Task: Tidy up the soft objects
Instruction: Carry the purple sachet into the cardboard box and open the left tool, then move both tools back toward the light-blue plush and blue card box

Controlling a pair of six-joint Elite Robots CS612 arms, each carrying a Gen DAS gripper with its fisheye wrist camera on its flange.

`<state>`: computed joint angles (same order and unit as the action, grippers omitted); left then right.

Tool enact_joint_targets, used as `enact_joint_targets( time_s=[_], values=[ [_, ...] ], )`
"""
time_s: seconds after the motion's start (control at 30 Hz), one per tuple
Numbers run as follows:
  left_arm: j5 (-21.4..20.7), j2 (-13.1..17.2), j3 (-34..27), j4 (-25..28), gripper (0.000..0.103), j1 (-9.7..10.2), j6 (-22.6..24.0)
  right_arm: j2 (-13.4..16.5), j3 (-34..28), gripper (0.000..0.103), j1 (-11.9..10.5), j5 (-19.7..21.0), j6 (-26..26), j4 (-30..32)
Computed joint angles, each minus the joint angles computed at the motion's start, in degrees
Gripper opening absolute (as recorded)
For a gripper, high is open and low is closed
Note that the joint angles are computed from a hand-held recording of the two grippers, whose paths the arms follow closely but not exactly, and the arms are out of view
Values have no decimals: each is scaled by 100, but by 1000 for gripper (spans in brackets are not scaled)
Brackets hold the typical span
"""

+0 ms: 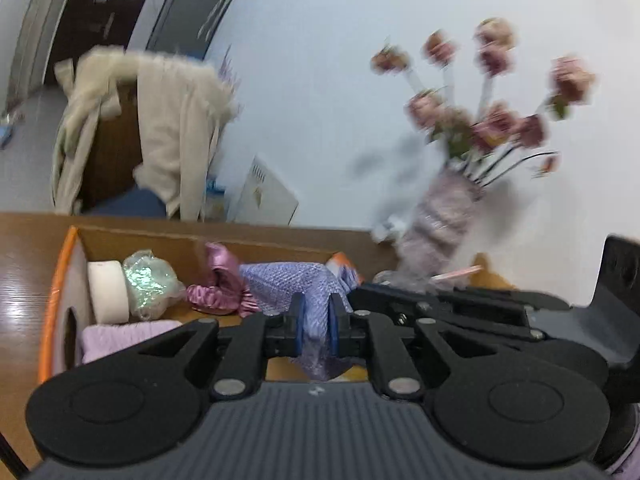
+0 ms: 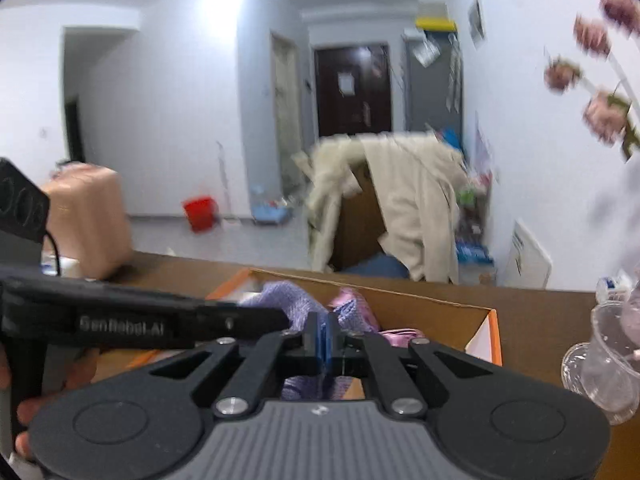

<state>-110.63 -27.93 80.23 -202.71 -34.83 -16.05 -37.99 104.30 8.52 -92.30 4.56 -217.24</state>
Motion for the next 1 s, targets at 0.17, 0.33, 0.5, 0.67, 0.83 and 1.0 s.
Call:
enact_joint_targets(
  time_s=[0.17,0.33,0.5,0.67,0.83,1.0],
  values=[
    [1371,150,-583,1712,45,-168,95,333,-837,6,-152,-100,500,1647],
    [1224,2,-162,871,66,-97,202,333,-645,16,-154,-139,520,1212],
    [1449,-410,783,-211,76,-155,693,5,76,37,-75,-252,210,84],
    [1763,-756,1929,-1615,90,-294,1081,-319,917,54,179,-514,-209,-909],
    [1971,-989,2818,-2287,99,-422,1323,-341,1549,61,605,-962,-352,-1635],
    [1871,-1018,3547,-2841,101,-498,1116,-82,1900,70,1146,-1539,-276,-2331]
  ],
)
